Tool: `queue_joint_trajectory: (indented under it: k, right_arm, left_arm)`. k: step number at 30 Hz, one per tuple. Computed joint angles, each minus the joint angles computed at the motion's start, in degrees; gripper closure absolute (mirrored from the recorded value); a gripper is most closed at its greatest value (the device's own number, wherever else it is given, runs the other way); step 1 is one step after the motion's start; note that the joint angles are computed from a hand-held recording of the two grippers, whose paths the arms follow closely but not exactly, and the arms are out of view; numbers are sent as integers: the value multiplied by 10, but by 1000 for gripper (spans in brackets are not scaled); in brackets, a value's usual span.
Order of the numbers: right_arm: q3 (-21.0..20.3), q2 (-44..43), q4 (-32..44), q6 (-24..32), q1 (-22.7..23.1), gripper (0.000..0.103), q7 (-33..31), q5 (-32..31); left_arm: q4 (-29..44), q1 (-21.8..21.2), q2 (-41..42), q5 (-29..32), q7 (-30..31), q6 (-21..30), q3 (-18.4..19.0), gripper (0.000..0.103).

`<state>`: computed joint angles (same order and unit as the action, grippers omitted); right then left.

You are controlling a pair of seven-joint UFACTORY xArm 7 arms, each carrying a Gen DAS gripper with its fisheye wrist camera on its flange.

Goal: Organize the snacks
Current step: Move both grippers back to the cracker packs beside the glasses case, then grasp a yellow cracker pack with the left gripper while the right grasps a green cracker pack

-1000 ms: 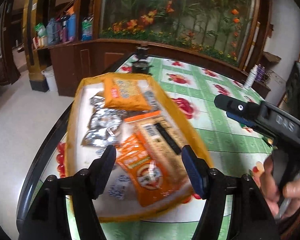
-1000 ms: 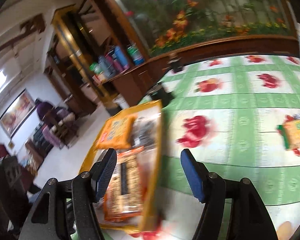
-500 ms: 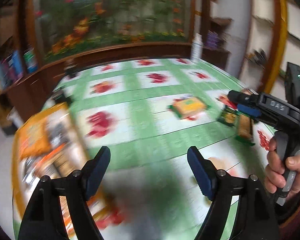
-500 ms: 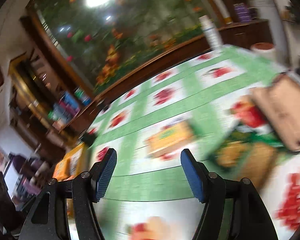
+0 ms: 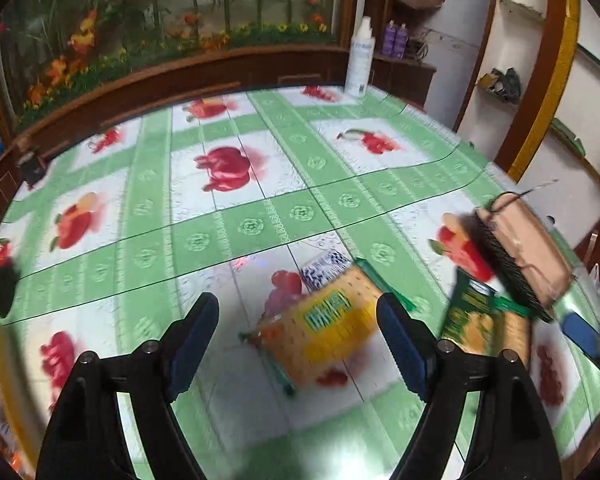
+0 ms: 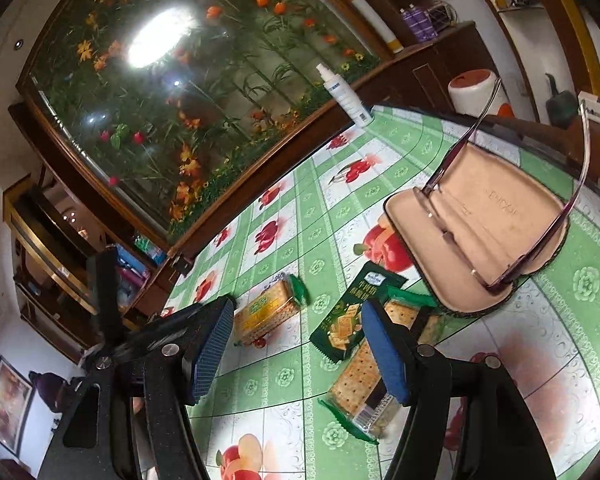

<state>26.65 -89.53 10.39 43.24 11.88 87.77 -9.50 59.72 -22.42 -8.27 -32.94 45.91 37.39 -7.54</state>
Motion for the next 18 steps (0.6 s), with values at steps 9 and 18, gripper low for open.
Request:
queue_joint_trajectory:
  k: [9,18]
  right_arm:
    - [-5,-8,-13,-18,5,32,6,4]
    - [-2,-4,-6,-5,0,32,12,5]
  left_arm:
    - [-33,0,-15,-11,74,60,-7,23]
    - [-77,-18,-28,153,-74,-70,-59,24]
